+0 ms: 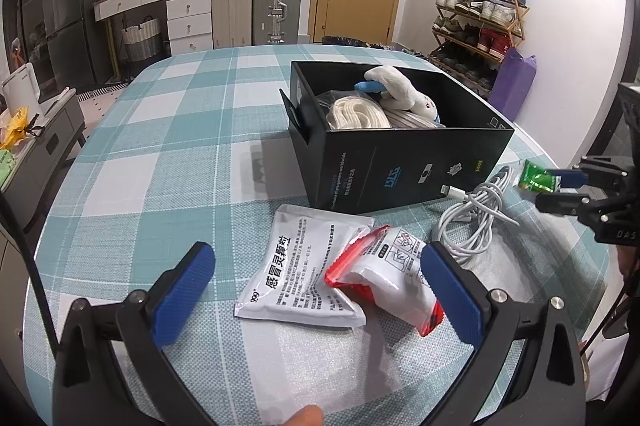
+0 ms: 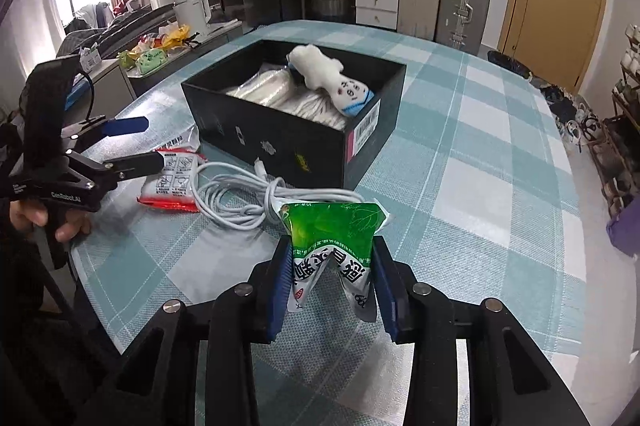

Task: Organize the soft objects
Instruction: 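Grasp the green-labelled packet with the right tool and lift it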

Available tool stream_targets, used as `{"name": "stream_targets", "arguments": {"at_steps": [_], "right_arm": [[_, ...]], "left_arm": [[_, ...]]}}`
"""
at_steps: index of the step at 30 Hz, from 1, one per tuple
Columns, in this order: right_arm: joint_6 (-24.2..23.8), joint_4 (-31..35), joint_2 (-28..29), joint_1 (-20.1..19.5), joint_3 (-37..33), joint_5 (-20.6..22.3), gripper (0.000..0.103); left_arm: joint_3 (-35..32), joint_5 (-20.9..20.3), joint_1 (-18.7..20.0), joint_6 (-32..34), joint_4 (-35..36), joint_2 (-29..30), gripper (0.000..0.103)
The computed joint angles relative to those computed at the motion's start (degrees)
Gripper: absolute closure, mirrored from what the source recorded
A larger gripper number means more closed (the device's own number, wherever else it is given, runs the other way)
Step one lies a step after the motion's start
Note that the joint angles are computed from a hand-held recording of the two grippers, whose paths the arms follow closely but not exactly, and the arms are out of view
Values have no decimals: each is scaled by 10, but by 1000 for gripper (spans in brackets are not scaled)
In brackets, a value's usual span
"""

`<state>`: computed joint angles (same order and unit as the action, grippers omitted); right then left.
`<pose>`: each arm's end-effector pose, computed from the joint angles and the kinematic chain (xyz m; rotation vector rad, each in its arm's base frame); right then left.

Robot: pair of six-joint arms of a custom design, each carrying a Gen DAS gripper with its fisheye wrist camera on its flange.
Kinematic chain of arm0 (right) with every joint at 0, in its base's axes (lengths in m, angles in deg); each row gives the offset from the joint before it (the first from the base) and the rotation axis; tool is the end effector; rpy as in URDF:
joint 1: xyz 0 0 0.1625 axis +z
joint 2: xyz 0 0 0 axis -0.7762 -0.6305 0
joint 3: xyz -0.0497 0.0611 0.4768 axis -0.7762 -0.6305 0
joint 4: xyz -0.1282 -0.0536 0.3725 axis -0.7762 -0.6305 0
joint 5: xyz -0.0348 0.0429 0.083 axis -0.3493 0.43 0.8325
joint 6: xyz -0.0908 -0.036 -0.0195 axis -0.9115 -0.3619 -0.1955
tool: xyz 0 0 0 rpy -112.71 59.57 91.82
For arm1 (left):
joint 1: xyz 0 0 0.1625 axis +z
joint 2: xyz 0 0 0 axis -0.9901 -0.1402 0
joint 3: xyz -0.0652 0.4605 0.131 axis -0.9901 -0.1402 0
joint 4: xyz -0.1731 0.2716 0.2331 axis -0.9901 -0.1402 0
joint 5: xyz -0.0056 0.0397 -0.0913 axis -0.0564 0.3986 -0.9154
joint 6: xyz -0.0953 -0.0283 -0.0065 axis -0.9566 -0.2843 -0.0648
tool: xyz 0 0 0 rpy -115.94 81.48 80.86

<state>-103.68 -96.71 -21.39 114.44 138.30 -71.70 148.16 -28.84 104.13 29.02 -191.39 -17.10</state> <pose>-0.0418 -0.3736 0.4101 1.0270 -2.3736 0.4986 -0.3664 -0.3781 -0.0212 0.5318 2.3491 -0.9082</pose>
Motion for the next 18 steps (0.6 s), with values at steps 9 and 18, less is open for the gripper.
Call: {"name": "stream_targets", "arguments": {"at_steps": [9,18], "right_arm": [[-26,22,-37,-1,2,25,66],[-34,40,-48,-5,3,37,65]], "left_arm": [[-21,-3,-16,29,36,12,0],[-50,-25,-17,70,75,25,3]]}}
